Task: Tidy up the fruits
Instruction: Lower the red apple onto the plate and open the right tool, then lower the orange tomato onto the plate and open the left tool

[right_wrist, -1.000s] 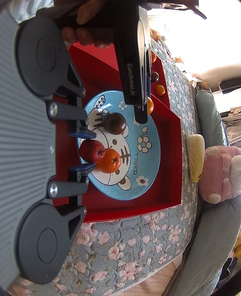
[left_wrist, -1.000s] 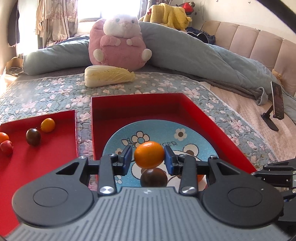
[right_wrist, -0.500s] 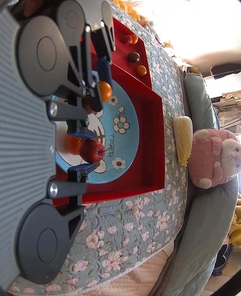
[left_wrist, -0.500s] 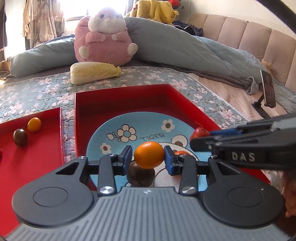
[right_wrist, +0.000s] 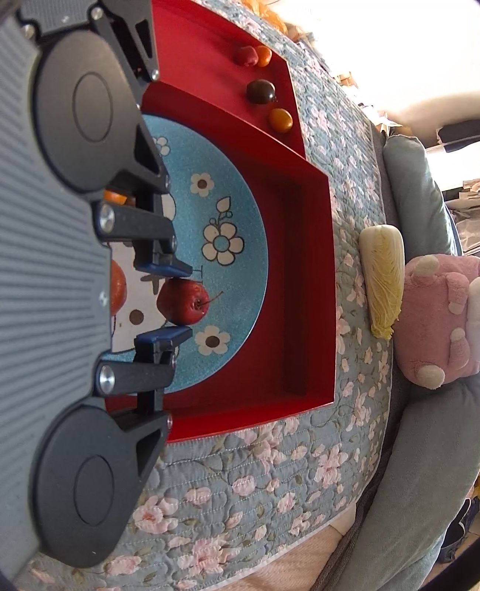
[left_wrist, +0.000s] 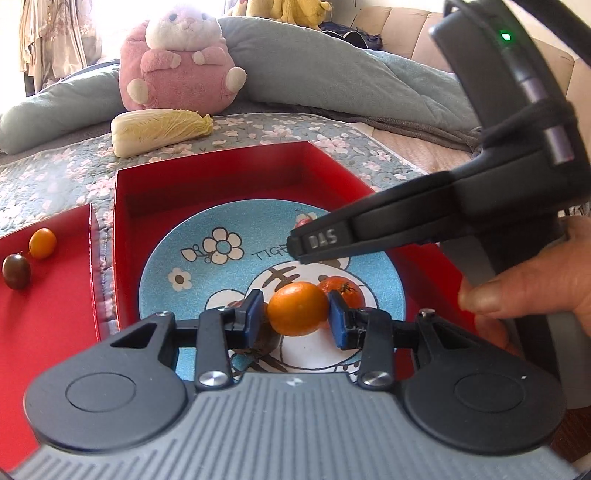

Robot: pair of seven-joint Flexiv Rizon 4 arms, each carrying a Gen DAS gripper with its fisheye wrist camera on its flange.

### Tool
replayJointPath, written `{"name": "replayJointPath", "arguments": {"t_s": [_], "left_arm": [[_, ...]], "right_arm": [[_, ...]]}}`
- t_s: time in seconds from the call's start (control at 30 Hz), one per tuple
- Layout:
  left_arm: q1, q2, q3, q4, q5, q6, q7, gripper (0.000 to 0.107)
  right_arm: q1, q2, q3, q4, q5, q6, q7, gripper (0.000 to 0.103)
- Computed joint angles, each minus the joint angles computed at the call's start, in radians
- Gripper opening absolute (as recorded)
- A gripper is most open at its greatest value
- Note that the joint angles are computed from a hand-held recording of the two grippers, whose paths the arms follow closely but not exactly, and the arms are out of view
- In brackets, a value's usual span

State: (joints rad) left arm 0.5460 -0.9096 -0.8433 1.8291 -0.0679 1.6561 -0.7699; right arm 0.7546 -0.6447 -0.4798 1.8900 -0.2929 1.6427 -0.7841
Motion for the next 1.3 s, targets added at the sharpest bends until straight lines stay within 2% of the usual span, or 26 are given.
{"name": "replayJointPath", "arguments": {"t_s": [0.2, 0.37, 0.4, 0.47, 0.53, 0.77, 1.0, 1.3], "left_arm": [[0.009, -0.012, -0.019, -0.007, -0.006, -0.009, 0.004, 0.044], [0.011, -0.016, -0.023, -0.006, 0.004, 0.002, 0.009, 0.049], [0.016, -0.018, -0.03, -0.003, 0.005, 0.003, 0.008, 0.05], [0.022, -0.023, -0.037, 0.0, 0.01, 0.011, 0.005, 0.052], [0.03, -0.027, -0.046, 0.005, 0.018, 0.02, 0.0, 0.054], [0.076, -0.052, -0.099, 0.022, 0.068, 0.032, 0.002, 0.058], [0.125, -0.078, -0.16, 0.047, 0.111, 0.03, 0.027, 0.058], [0.181, -0.1, -0.219, 0.083, 0.149, 0.036, 0.067, 0.058]], "right_arm": [[-0.05, -0.006, 0.065, -0.026, -0.016, -0.024, -0.004, 0.033], [-0.057, -0.003, 0.075, -0.024, -0.029, -0.018, 0.001, 0.034], [-0.05, -0.002, 0.066, -0.019, -0.029, -0.011, 0.005, 0.034], [-0.031, -0.001, 0.044, -0.011, -0.023, 0.005, 0.011, 0.048], [-0.01, 0.0, 0.02, -0.002, -0.013, 0.018, 0.011, 0.052], [0.061, 0.012, -0.044, 0.033, 0.03, 0.043, -0.006, 0.053], [0.172, 0.011, -0.149, 0.084, 0.143, 0.09, -0.016, 0.053], [0.225, 0.026, -0.179, 0.117, 0.236, 0.105, -0.059, 0.053]]}}
